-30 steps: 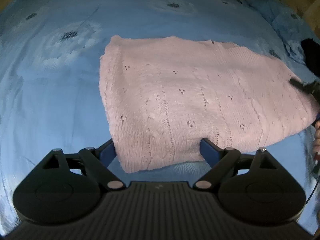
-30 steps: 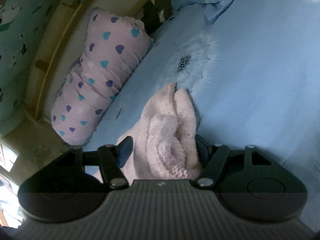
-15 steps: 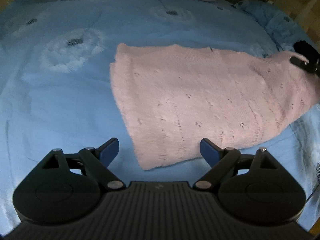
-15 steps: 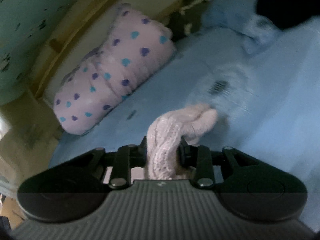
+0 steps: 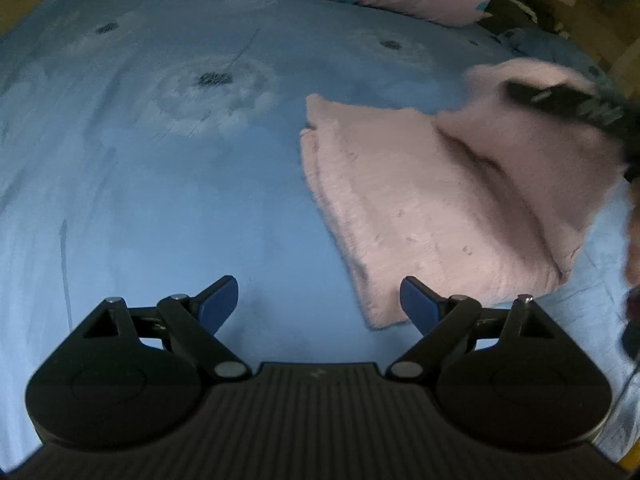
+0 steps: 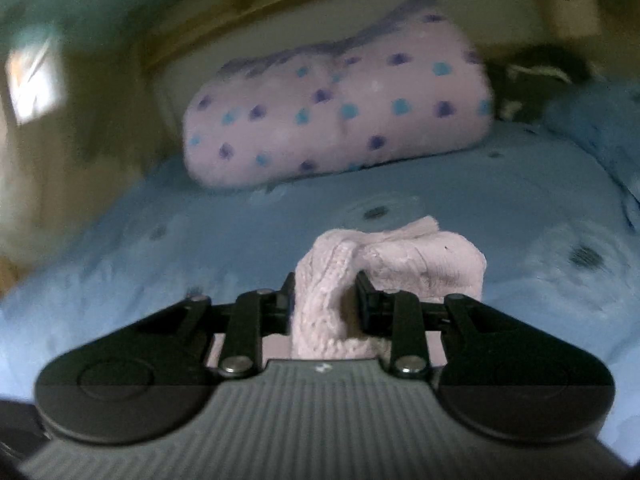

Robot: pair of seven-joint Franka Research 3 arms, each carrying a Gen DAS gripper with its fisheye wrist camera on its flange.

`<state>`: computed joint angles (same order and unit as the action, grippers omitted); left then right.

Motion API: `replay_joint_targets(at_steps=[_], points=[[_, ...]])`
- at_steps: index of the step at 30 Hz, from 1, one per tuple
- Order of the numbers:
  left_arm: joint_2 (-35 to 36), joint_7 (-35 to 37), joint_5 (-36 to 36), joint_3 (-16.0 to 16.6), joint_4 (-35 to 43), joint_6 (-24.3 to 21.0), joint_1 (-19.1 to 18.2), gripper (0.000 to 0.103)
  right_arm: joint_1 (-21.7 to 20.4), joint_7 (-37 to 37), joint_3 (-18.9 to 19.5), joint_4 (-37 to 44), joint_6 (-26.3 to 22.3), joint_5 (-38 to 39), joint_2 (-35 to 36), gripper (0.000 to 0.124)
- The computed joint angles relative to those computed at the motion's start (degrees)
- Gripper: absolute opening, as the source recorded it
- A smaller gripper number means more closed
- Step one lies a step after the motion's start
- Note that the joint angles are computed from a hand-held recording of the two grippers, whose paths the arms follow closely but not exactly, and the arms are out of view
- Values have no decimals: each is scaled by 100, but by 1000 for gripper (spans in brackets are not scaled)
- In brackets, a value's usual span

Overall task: Fold small clothes
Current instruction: 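Lift the gripped cardigan edge with the right tool and fold it over the bundle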

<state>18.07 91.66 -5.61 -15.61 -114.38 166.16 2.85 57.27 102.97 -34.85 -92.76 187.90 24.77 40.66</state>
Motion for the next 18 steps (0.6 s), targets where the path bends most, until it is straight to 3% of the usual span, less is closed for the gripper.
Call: replay_joint_targets(at_steps=[2, 5, 6, 8, 9, 14, 15, 18], points=[[-13, 15, -12, 14, -75, 1, 35, 91, -89, -67, 131, 504, -553, -280, 342, 31], [-25, 34, 28, 60, -184, 56, 77, 91, -472, -130, 728, 950, -1065, -484, 588, 22], [-26, 80, 11, 43, -211, 76, 120, 91, -422, -95, 706, 955, -985, -518, 658, 22], [-41, 176, -62, -8, -267, 113, 210, 91, -48, 228, 212, 892, -862, -928, 817, 22], [-37, 207, -102, -27, -281, 132, 245, 91, -3, 255, 141, 899, -884, -1013, 822, 22], [26, 406, -487, -251, -267, 228, 486, 91, -383, 118, 719, 326, -253, -1273, 260, 24], [48, 401, -538, -269, -234, 220, 494, 91, -427, 5, 788, 221, -185, -1281, 156, 29], [99, 367, -706, -341, -154, 179, 516, 91, -754, -416, 1255, 29, -103, -1268, -109, 64]])
